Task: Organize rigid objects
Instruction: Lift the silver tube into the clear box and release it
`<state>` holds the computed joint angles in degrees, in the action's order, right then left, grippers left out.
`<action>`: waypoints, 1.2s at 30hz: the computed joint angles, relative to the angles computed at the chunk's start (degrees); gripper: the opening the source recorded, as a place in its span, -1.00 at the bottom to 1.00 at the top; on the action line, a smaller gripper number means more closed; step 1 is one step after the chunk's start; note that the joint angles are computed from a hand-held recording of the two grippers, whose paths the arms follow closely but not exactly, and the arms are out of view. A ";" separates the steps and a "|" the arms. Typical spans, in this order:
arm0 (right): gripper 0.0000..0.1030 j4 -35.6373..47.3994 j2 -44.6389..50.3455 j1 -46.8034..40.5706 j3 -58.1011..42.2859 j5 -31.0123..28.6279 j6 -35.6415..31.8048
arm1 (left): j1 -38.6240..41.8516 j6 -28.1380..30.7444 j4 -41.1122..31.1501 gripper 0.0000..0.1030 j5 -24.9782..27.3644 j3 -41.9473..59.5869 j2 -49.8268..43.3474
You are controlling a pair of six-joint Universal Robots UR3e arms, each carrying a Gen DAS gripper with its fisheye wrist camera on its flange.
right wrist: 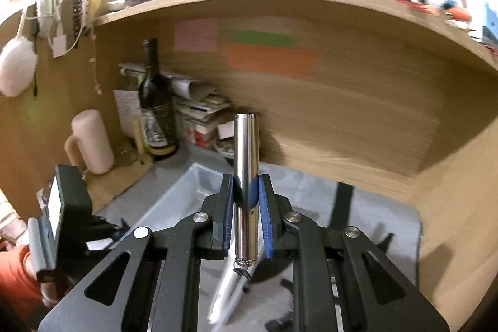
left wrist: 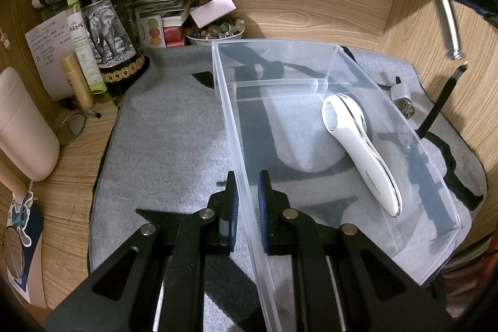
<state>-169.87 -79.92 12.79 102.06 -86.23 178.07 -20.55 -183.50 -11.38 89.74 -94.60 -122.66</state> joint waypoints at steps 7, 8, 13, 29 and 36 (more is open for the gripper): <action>-0.72 5.26 7.15 1.80 -5.43 3.07 -0.03 | -0.12 0.01 -0.22 -0.78 -0.03 0.61 -0.37; -0.72 6.09 8.15 2.02 -6.10 3.23 0.15 | -0.14 0.01 -0.26 -0.78 -0.02 0.77 -0.47; -0.72 10.49 12.16 2.25 -8.84 4.46 0.33 | -0.21 -0.09 -0.31 -0.78 0.00 0.94 -0.57; -0.72 21.66 17.11 2.27 -14.02 6.26 -3.32 | -0.16 -0.04 -0.22 -0.77 0.01 0.70 -0.45; -0.72 21.92 16.82 2.08 -13.88 6.48 -3.11 | -0.16 -0.02 -0.35 -0.78 0.00 0.86 -0.50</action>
